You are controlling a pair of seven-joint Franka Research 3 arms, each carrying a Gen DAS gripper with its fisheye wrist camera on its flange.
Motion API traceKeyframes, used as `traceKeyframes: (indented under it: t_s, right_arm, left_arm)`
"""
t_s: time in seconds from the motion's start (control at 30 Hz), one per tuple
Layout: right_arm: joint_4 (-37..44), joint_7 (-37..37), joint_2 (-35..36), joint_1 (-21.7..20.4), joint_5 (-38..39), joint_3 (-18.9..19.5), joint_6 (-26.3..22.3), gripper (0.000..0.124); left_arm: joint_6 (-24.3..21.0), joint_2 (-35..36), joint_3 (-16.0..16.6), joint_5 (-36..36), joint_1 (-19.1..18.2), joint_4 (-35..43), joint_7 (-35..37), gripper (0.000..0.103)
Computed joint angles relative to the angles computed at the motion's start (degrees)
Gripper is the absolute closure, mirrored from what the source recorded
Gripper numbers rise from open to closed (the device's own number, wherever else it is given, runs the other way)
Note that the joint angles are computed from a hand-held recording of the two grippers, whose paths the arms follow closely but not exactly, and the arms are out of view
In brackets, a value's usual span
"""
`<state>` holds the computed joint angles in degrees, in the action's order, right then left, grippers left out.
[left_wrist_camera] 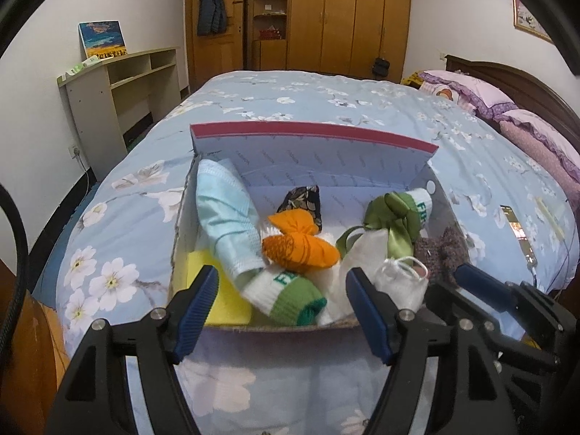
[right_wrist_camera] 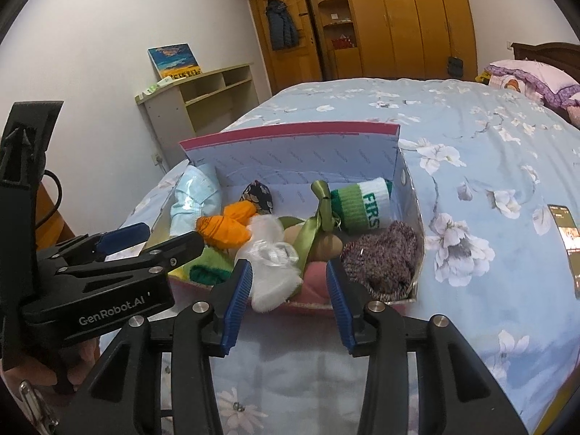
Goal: Organize soft objects
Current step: 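Open both tools to drop the orange cloth and mesh bag in the box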
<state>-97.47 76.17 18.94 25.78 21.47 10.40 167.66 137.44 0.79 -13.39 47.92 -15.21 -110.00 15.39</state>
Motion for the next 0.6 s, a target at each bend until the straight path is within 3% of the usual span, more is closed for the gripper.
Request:
traceKeyframes:
  t_s: [0.6]
  right_arm:
    - [-4.48, 2.23, -2.84, 0.99, -1.58, -0.66, 0.76, 0.080]
  left_arm:
    - [-1.04, -1.63, -0.94, -2.49, -0.49, -2.66, 0.20, 0.027]
